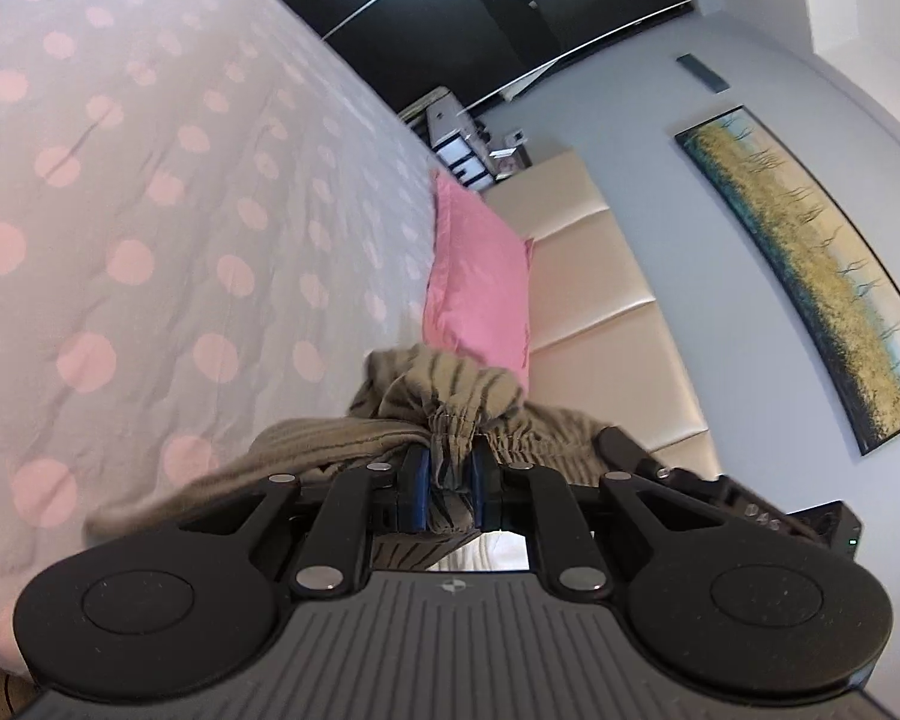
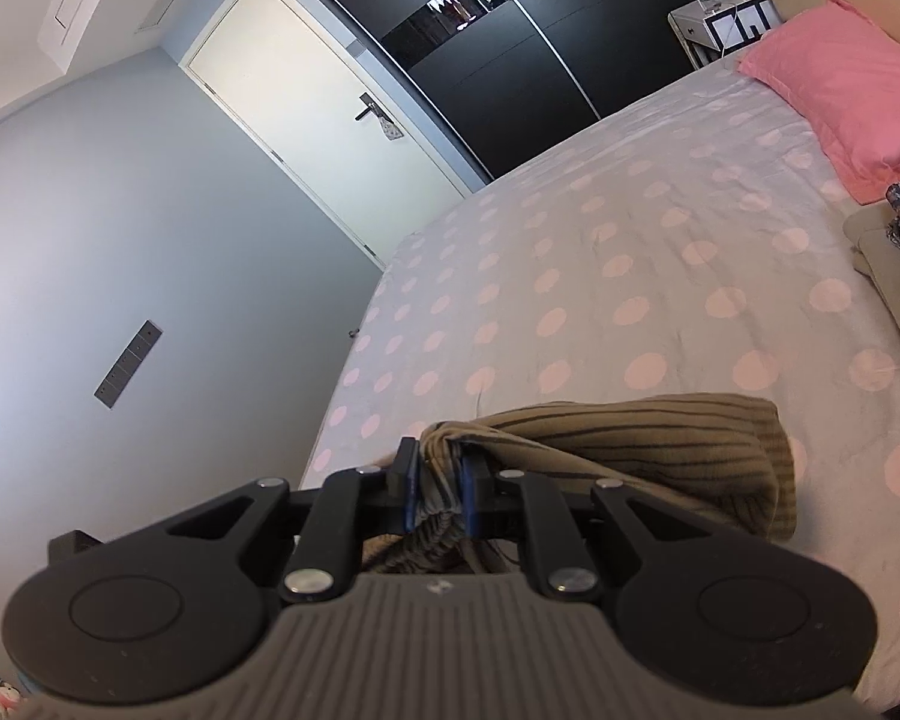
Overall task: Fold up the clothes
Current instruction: 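Lift the trousers by the cuffs with both grippers and swing them up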
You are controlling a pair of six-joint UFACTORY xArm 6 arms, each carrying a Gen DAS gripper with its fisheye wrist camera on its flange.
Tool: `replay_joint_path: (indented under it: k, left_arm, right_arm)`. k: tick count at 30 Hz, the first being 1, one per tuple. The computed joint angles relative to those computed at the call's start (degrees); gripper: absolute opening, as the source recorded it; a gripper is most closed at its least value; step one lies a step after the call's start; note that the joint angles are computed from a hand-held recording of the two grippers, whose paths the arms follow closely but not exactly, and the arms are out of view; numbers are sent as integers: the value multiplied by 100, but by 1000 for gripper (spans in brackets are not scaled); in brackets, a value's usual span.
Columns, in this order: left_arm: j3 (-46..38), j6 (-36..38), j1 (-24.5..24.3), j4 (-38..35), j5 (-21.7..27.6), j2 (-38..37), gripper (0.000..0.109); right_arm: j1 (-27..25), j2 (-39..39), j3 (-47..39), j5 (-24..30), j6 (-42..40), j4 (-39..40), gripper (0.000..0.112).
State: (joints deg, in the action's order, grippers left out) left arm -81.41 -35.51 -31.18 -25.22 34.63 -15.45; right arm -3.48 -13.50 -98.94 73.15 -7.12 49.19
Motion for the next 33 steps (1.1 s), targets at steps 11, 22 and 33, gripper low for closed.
replay_joint_path:
  k: [11, 22, 33]
  left_arm:
    - [-1241, 9, 147, 306, 302, 716, 11]
    - [-3763, 38, 954, 218, 1138, 3006, 11]
    - [-4889, 615, 900, 450, 1206, 3735, 11]
  right_arm:
    - [247, 613, -834, -395, 261, -93, 16]
    - [1028, 3337, -3677, -820, 962, -1115, 16]
    - [1008, 3816, -4208, -1471, 136, -715, 16]
